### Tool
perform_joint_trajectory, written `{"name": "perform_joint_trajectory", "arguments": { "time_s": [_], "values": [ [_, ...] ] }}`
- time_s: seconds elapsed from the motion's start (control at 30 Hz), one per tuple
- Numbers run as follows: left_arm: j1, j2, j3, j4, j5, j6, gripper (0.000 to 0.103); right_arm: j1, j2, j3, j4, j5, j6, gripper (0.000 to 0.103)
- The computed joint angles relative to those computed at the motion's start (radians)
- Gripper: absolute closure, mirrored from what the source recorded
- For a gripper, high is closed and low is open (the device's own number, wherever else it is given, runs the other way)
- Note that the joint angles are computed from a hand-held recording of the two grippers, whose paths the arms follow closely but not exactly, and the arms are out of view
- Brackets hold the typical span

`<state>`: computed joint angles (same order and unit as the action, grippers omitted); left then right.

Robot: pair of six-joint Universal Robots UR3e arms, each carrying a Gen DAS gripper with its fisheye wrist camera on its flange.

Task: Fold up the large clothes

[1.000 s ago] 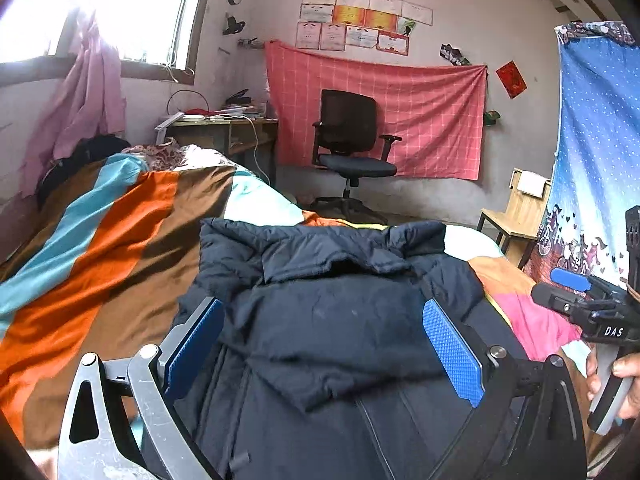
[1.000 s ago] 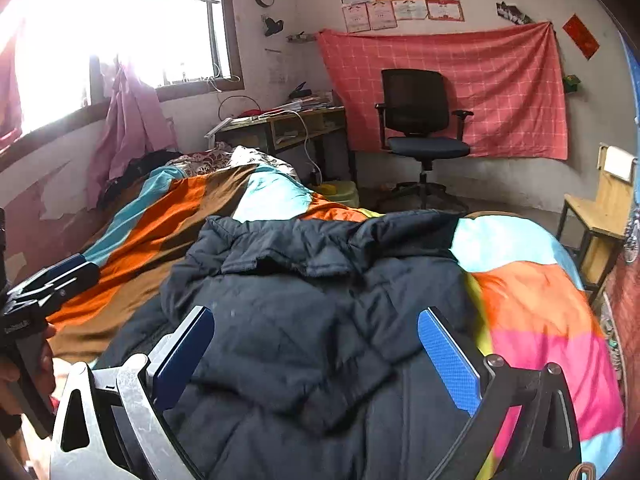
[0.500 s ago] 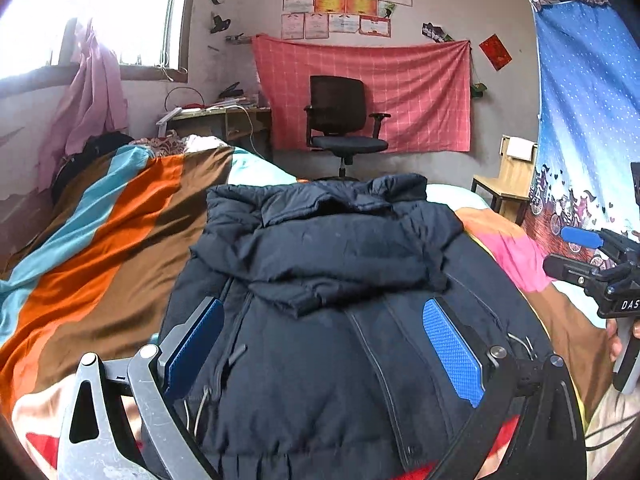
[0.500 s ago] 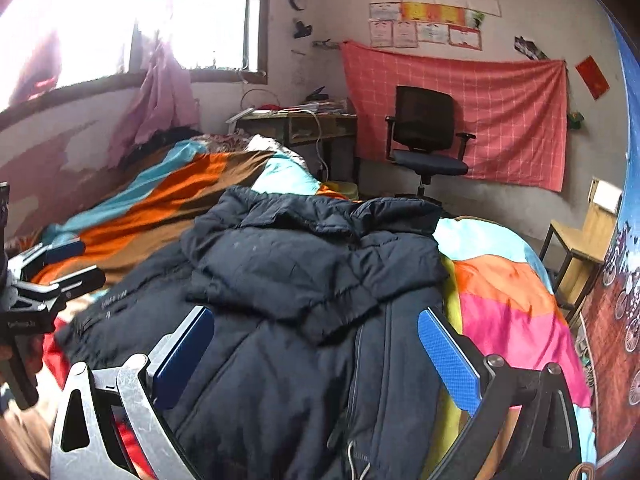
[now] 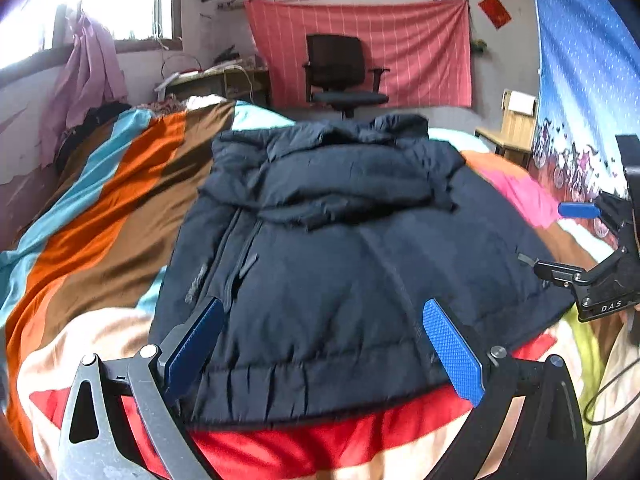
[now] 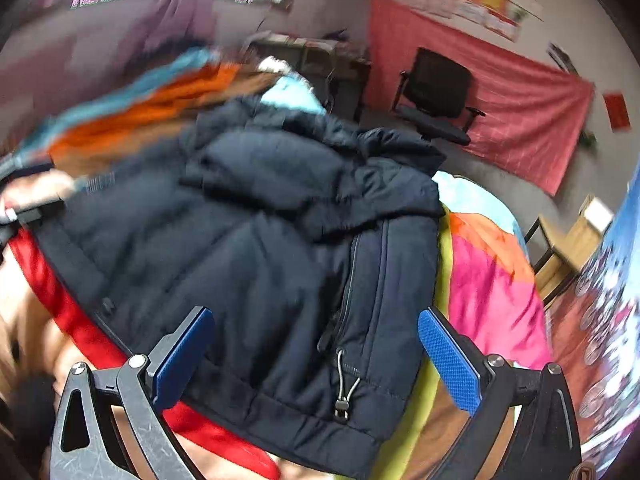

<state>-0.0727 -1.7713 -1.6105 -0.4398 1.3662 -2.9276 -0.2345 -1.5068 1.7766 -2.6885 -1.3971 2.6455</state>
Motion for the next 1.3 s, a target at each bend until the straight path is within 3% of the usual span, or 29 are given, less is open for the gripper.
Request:
{"name": "perform_joint_trajectory", "arguments": {
  "time_s": [0.17, 0.3, 0.4, 0.53, 0.73, 0.93, 1.07, 1.3],
  "values": [
    [0.006, 0.014, -0.057, -0.015, 0.028, 0.064, 0.005, 0.040, 0.027, 0.031, -0.004, -0.017, -0.095, 0.000],
    [0.023, 0.027, -0.100, -0.015, 0.035, 0.123, 0.005, 0.081, 0.044, 0.051, 0.012, -0.068, -0.258, 0.000],
    [0.037, 0.038, -0.138, -0.015, 0.049, 0.168, 0.005, 0.121, 0.052, 0.122, -0.072, -0.160, -0.396, 0.000],
    [0.031, 0.035, -0.196, 0.027, 0.121, 0.227, 0.005, 0.119, 0.036, 0.178, -0.073, -0.169, -0.508, 0.000],
    [0.001, -0.014, -0.226, 0.121, 0.244, 0.222, 0.005, 0.172, 0.105, 0.201, -0.130, -0.274, -0.566, 0.000],
    [-0.099, -0.148, -0.217, 0.291, 0.498, 0.225, 0.005, 0.202, 0.180, 0.230, -0.266, -0.359, -0.589, 0.000],
    [-0.121, -0.190, -0.220, 0.363, 0.552, 0.240, 0.005, 0.205, 0.242, 0.208, -0.353, -0.430, -0.551, 0.000],
    [-0.157, -0.269, -0.214, 0.536, 0.612, 0.306, 0.005, 0.190, 0.281, 0.176, -0.409, -0.452, -0.508, 0.000]
  ]
}}
